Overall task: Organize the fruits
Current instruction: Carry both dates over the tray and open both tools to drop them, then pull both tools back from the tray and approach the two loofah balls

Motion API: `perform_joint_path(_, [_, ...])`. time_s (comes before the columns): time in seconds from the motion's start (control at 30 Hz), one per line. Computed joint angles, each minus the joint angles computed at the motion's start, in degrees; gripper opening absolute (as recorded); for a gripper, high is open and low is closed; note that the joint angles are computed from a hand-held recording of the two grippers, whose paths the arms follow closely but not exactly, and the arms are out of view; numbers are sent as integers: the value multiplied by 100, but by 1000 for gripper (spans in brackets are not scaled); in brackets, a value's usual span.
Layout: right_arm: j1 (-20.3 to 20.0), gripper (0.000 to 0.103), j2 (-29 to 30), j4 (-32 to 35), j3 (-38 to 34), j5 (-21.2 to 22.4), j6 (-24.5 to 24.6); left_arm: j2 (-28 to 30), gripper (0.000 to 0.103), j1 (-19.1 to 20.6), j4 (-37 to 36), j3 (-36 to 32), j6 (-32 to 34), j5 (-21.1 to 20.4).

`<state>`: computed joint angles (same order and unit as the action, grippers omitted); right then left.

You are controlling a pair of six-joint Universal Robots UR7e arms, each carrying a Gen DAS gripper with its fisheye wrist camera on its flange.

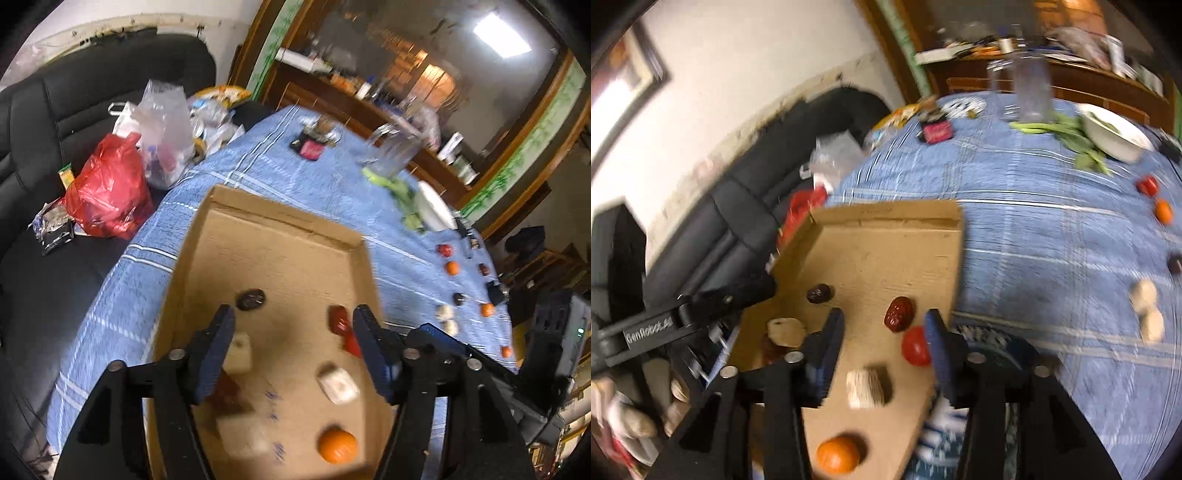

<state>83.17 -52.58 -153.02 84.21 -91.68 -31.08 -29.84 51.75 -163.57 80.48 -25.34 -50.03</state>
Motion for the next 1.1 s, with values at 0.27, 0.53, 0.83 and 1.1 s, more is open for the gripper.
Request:
perform_joint_path(0.27, [-524, 54, -1148, -1342, 1444, 402, 466, -22, 82, -643, -750, 861, -496, 244])
perform_joint_path(0.53, [-993, 58, -2228, -1877, 2409, 629, 877, 434, 82, -1441, -753, 763, 102, 1124])
perform_joint_path(0.83, [-1209, 72, -3210, -2430, 3036, 1240, 851, 997, 83, -2032, -1031, 388, 1102, 2470])
perform_joint_path(1.1, [-1286, 74, -3380, -2836, 3211, 1297, 744, 1129, 83, -2160, -656, 202, 1085, 2631])
